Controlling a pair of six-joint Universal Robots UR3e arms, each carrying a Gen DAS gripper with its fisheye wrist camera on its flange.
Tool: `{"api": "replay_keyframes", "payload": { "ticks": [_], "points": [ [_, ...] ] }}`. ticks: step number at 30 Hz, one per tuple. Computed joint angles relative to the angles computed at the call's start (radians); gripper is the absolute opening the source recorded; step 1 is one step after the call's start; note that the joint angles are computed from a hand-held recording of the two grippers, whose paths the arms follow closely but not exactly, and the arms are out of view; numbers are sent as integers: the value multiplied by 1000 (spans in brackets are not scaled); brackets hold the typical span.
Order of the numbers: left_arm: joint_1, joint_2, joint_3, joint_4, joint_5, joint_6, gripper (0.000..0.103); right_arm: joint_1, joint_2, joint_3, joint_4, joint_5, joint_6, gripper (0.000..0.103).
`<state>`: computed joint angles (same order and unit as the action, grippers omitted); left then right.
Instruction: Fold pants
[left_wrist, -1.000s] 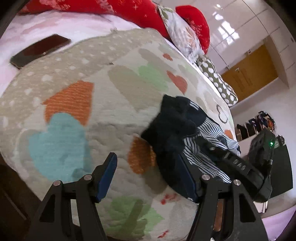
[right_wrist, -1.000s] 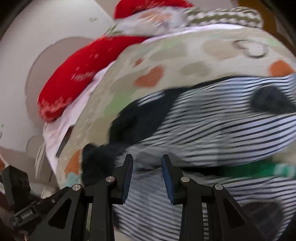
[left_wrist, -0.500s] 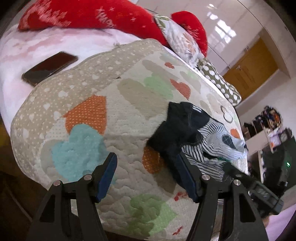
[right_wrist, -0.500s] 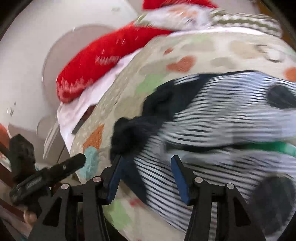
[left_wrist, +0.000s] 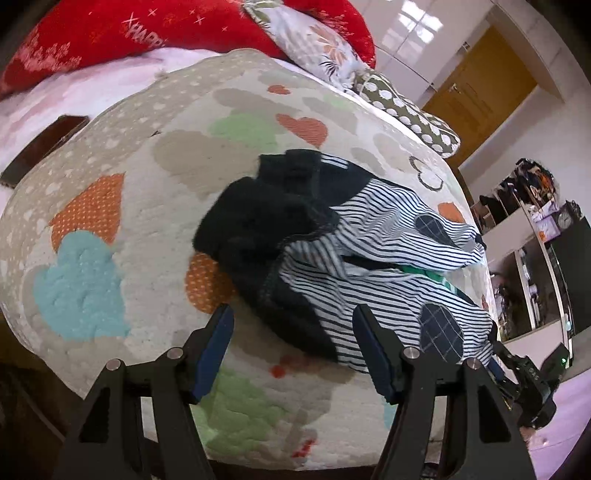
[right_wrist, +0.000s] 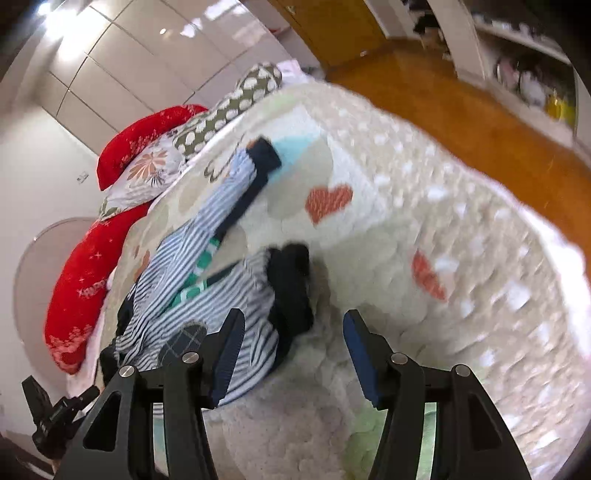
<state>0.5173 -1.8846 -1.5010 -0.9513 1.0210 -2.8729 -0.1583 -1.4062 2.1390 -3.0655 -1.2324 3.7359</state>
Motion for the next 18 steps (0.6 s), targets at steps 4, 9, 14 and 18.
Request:
{"api": "replay_keyframes", "payload": {
  "ticks": [4,9,14,18],
  "points": [
    [-12,19,-8,7,30,-18,66,46,78,-61,-18,12,-20,52],
    [-10,23,-7,8,47,-29,66,42,86,-88,37,20,-60,10],
    [-12,18,-5,3,48,-28,66,-3,13,-29,72,-3,-58,10],
    [-16,9,15,-8,51,-31,66,8,-3,-46,116,-50,-89,12]
  ]
}}
